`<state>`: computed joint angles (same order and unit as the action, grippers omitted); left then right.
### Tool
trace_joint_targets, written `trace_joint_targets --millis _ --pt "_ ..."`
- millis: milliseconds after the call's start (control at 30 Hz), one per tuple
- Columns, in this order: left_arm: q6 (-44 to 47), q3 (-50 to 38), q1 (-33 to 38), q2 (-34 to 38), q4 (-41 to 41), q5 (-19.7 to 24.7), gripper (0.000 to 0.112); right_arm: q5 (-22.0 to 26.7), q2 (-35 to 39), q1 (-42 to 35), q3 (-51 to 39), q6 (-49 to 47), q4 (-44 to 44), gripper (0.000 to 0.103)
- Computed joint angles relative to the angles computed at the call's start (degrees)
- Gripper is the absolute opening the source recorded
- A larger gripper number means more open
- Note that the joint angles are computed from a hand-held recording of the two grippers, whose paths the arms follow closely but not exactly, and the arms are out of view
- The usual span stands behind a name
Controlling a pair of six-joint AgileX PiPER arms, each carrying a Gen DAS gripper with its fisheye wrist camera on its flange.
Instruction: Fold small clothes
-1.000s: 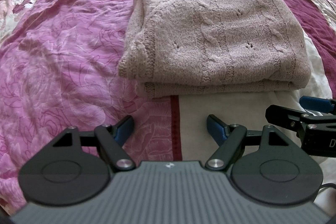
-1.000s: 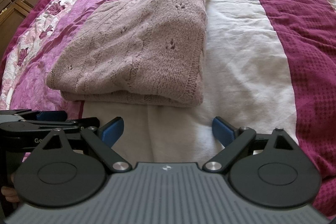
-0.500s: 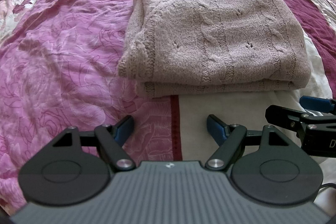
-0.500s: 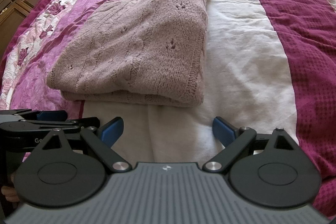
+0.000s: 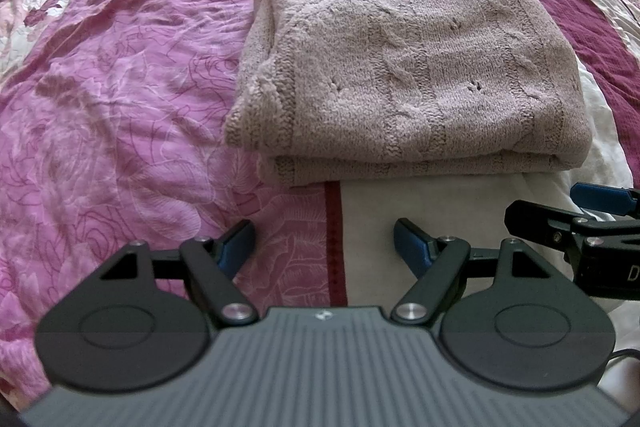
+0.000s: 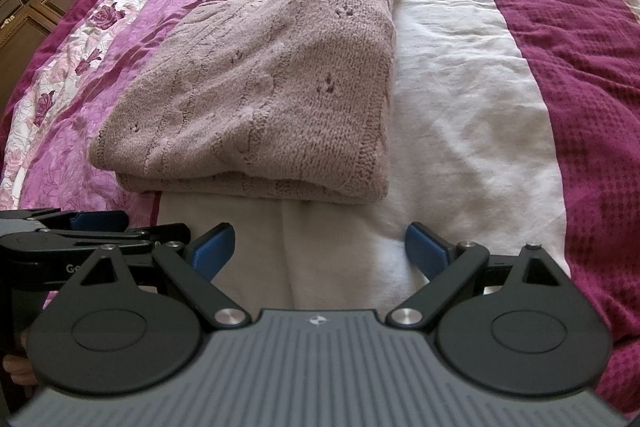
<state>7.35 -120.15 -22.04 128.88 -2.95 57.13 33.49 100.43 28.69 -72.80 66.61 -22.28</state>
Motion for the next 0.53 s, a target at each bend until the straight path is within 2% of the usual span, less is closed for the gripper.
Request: trace_joint_targets --millis 533 --pt "0.00 0.41 -0.02 -0.22 0.03 -0.21 0.078 0.01 0.14 0.19 -0.13 0.33 -0.32 0.096"
